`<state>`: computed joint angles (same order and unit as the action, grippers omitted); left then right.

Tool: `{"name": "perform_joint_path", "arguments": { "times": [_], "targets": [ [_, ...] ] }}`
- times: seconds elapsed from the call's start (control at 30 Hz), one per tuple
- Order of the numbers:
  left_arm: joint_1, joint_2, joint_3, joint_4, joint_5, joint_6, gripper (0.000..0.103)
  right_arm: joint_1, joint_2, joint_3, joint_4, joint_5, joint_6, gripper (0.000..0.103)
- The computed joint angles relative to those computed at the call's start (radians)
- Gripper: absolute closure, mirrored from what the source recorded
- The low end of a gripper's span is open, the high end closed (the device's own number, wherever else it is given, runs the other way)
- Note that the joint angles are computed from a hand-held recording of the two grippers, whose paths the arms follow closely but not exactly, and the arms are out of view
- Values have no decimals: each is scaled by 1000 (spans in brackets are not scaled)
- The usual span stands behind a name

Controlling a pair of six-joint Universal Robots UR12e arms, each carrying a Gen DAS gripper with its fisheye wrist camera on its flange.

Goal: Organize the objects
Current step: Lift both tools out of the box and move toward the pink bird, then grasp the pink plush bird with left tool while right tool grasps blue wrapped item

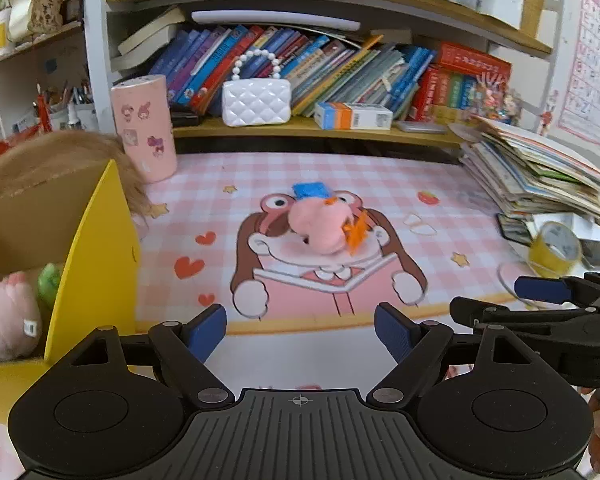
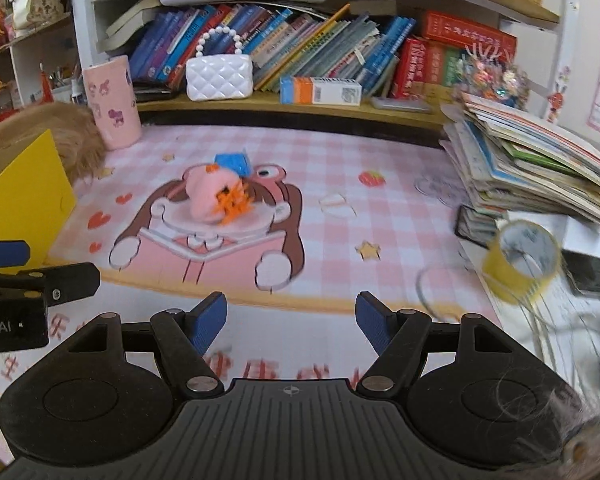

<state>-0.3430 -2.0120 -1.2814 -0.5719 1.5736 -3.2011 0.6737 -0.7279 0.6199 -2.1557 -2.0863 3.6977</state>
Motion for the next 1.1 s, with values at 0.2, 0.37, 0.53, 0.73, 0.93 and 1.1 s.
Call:
{"name": "perform_joint_path", "arguments": {
  "times": [0.2,0.37,0.53,0.73,0.93,1.1],
  "targets": [
    [-7,-46,67,-34,47,-36,19,-28,38,-54,-18,46,-49,34],
    [-6,-82,119,-64,67,-70,20,-48,69,-101,-6,70,-56,34],
    [-6,-122,176,-89,69,-87,19,-60,87,-129,2,58,-61,34],
    [-8,-174,259,-113,34,-98,19,-75,96,-147,17,35,-36,34],
    [-14,-254,374,-184,-13,-141,19,-80,149,-263,152,-48,0,34],
    [-29,-320,465,-216,1,-150,19,-87,146,-264,164,-73,36,32]
  ]
}}
